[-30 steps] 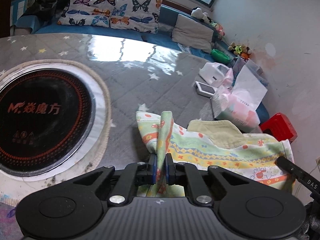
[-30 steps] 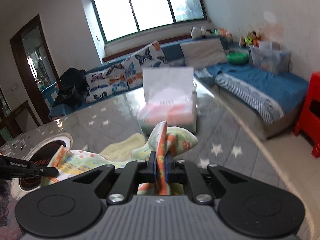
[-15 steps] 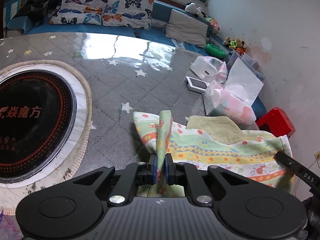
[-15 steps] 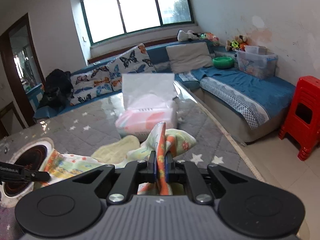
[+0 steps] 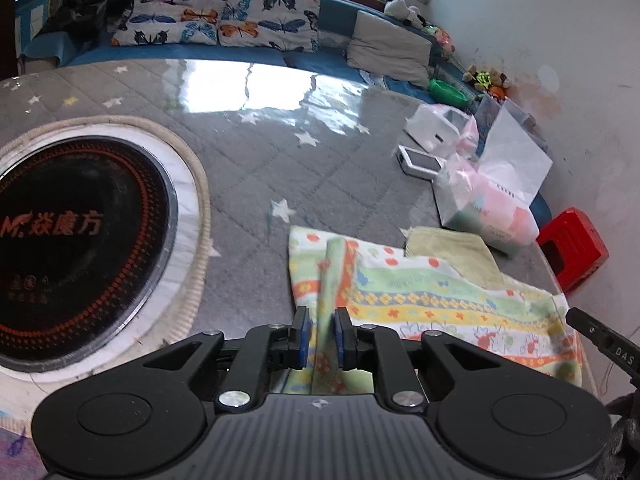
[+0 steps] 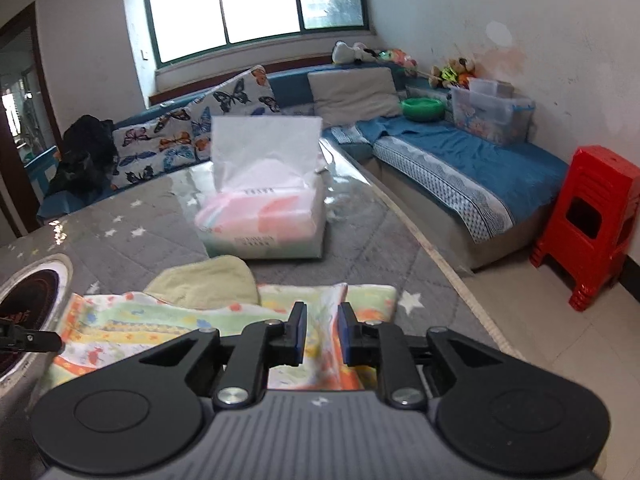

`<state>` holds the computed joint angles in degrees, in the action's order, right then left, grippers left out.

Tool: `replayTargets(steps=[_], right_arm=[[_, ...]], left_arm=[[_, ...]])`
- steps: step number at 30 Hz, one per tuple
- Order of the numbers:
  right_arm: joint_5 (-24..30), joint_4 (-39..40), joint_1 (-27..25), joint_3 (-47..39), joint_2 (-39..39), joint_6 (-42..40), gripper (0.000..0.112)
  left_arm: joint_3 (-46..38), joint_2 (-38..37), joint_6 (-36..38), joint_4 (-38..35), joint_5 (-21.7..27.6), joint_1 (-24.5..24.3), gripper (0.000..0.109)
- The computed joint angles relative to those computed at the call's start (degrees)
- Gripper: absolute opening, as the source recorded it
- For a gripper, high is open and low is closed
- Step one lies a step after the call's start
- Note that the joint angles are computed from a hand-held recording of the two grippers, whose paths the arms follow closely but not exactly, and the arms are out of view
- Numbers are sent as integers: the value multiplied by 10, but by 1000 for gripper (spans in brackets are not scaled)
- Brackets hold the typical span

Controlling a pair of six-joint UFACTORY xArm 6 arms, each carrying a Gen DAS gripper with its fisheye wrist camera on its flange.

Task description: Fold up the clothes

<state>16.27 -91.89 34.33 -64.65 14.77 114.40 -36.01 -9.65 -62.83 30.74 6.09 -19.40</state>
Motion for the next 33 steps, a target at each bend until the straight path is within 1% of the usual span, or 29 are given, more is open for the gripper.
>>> replayTargets(steps=[1,3,6,9,11,12,19,21,24,25,27,29,31,33], right_arm=[[-9,2,0,-8,5,-7,18],[-28,8,-1,-23,16,-22,18],[-68,44,-2,-56,50,-66,23],[-75,96,9,-89,86,-128,23],[-82,118,12,-107,104,-147,23],[-85,131,14,-116,113,-158,23],[-81,222,20,-149,152,-252,25],[-80,236,21,-156,161,-266,27],[-82,238,20,-166,171,-266,28],[-81,241,20,-169,174,-270,28],[-78,254,21,-173,176,-287,29],[-74,266,23,-176,177,-303,30],[-77,261,24,-172,171,-298,31],[-88,277,26,-157,160,-317,32]], left_arm=[[0,-2,-6,7,0,2,15],[-6,-5,-39,43,4,5,14],[-9,-10,-49,58,-2,5,14],[-13,-6,-1,11,-14,-5,14],[-21,4,43,-36,-17,-17,14],[-24,10,78,-72,-21,-23,14],[-73,69,206,-214,-29,-59,14],[-88,86,228,-238,-29,-65,15],[-104,106,279,-297,-28,-72,15],[-109,113,286,-304,-29,-73,15],[-122,127,255,-268,-23,-66,15],[-133,140,262,-279,-18,-64,15],[-134,147,305,-333,-17,-67,15],[-132,151,350,-390,-21,-71,16]])
